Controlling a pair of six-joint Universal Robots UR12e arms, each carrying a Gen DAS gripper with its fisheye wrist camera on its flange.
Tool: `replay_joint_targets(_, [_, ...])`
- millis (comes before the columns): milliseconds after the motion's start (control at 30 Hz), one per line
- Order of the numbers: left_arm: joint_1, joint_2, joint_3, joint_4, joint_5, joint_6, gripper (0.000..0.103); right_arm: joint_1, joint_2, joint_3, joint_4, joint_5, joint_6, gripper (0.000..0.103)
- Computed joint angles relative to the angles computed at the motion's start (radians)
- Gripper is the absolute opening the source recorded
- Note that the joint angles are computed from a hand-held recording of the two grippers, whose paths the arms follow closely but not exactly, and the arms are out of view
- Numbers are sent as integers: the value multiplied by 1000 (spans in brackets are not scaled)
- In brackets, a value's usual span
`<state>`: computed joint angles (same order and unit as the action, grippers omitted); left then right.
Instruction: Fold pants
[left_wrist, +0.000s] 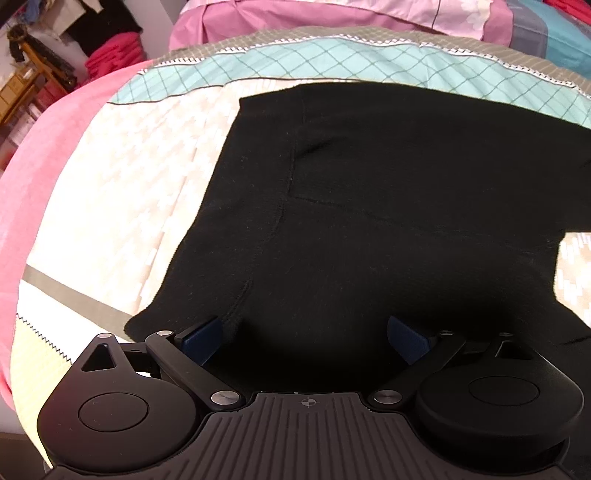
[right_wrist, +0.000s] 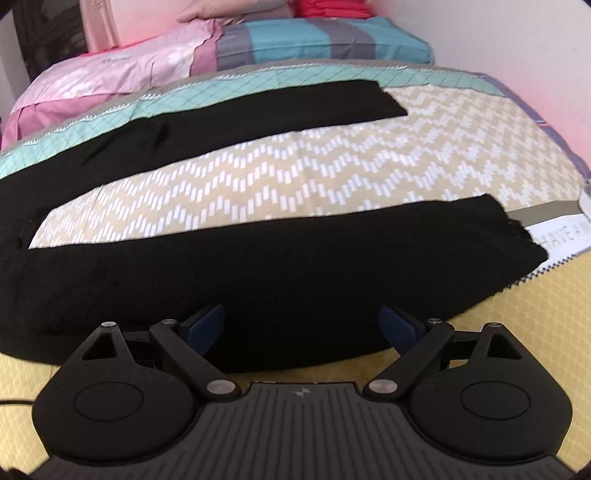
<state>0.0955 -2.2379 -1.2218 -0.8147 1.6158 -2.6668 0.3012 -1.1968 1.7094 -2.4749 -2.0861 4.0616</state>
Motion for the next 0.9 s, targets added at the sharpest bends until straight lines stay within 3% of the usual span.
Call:
replay_joint_targets(333, [-2, 33, -36, 15, -29, 23, 103, 12, 29, -29, -36, -22, -69, 93])
replay_joint_targets(467, [-8, 29, -51, 24, -9, 56, 103, 2, 24, -28, 20, 9, -41, 93])
replay_joint_targets(567, [-1, 30, -92, 104, -16, 113, 103, -1, -8, 11, 28, -18, 76, 87])
replay_joint_targets(633, [11, 34, -95, 90, -50, 106, 103, 8, -33, 37, 35, -95, 204, 88])
replay_joint_targets(700, [21, 33, -88, 63, -78, 85, 103, 4, -56, 56, 99, -145, 370, 90])
replay_joint_targets(767, [26, 28, -74, 32, -92, 61, 103, -20, -76, 70, 179, -123, 542, 90])
replay_joint_targets(867, [23, 27, -71, 24, -84, 63, 103, -38, -85, 109, 134, -145, 688, 85])
replay_joint_targets(900, [22, 27, -72, 27, -81, 66, 103, -42, -82, 105, 131, -152, 692, 70])
